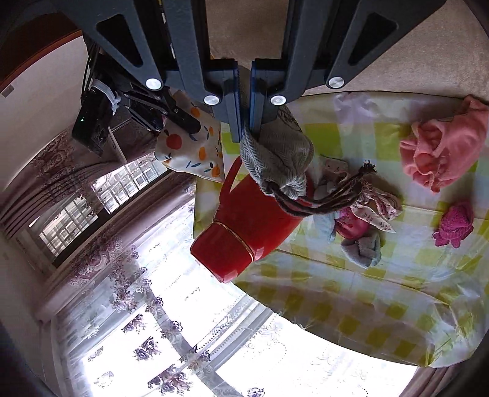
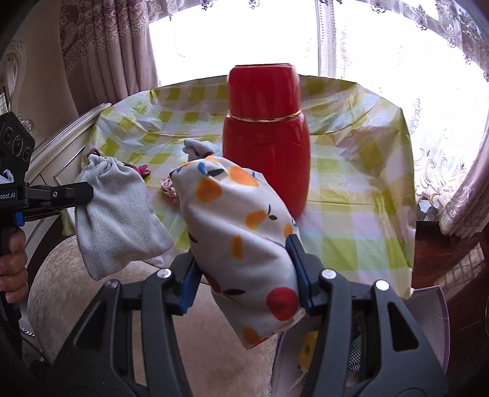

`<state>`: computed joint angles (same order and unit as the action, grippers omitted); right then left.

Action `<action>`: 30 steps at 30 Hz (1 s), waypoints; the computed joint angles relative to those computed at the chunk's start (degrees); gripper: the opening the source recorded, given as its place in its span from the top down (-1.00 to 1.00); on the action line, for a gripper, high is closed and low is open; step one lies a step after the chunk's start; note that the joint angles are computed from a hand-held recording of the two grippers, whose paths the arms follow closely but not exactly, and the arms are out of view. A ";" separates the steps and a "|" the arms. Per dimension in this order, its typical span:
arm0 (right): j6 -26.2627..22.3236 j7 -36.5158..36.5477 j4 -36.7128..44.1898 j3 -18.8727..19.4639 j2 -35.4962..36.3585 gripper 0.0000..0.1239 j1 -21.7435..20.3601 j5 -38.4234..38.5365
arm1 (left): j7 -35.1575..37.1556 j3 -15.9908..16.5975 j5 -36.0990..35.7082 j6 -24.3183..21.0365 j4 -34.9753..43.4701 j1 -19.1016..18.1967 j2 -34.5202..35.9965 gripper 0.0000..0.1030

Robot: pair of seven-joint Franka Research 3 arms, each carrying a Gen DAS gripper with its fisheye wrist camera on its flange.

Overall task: Organize soft objects
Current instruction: 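Carry the polka-dot bag and grey pouch to the box and release both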

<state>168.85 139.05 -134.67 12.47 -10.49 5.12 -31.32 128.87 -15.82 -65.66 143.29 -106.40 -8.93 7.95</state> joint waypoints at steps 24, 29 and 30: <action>-19.59 3.28 -23.92 2.17 -30.97 0.09 -14.04 10.62 | -7.32 -10.79 23.57 -11.71 26.48 -10.49 21.77 0.91; -20.78 3.94 -26.76 1.52 -34.06 0.08 -15.16 12.43 | -10.72 -12.11 31.31 -14.17 36.99 -15.08 29.17 0.91; -20.79 4.01 -27.14 1.44 -34.42 0.08 -15.52 12.67 | -11.38 -12.26 32.67 -14.61 39.36 -16.06 30.68 0.92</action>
<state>148.06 143.06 -161.81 13.92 -44.91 -10.40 -18.65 117.49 -28.09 -32.99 128.69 -67.04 -24.99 38.63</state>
